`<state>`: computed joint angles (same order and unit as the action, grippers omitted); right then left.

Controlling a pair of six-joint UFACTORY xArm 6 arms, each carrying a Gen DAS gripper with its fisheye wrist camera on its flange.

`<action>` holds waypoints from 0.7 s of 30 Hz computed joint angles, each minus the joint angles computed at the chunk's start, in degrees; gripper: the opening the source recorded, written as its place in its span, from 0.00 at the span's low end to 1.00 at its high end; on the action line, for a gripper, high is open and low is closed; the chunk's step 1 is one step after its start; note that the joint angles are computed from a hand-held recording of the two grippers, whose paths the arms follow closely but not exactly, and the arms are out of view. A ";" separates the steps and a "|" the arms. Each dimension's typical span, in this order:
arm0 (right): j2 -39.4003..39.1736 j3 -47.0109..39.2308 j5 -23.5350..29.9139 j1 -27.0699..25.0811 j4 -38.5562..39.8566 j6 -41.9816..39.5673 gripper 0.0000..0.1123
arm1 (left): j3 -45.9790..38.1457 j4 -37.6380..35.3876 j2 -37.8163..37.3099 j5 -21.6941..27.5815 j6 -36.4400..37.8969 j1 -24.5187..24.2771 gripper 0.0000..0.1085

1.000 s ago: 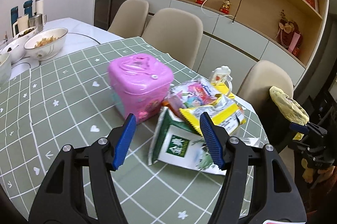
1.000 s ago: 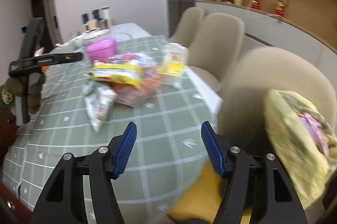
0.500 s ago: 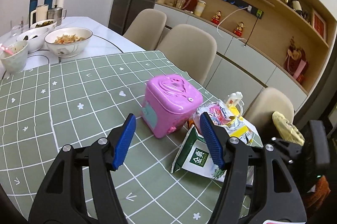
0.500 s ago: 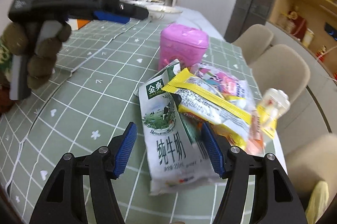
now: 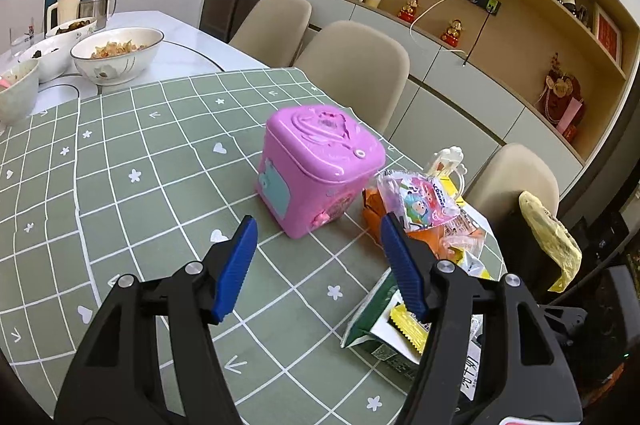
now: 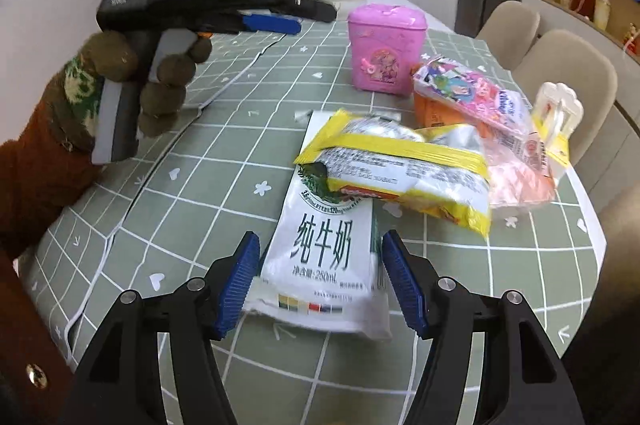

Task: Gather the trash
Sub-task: 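Grasp the yellow-white chip bag with the left gripper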

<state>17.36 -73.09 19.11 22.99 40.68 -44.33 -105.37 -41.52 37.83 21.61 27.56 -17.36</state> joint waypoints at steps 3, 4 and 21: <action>1.54 -2.71 0.98 -0.20 1.34 1.86 0.54 | 0.39 -0.51 -0.31 0.26 0.44 -0.09 0.56; 1.96 -3.37 0.94 -0.24 2.30 2.00 0.54 | 0.50 -1.52 -0.50 0.35 1.64 -0.12 0.56; -9.71 14.62 -10.94 -4.37 -3.00 10.08 0.54 | -8.65 11.22 5.71 14.39 16.29 -7.52 0.53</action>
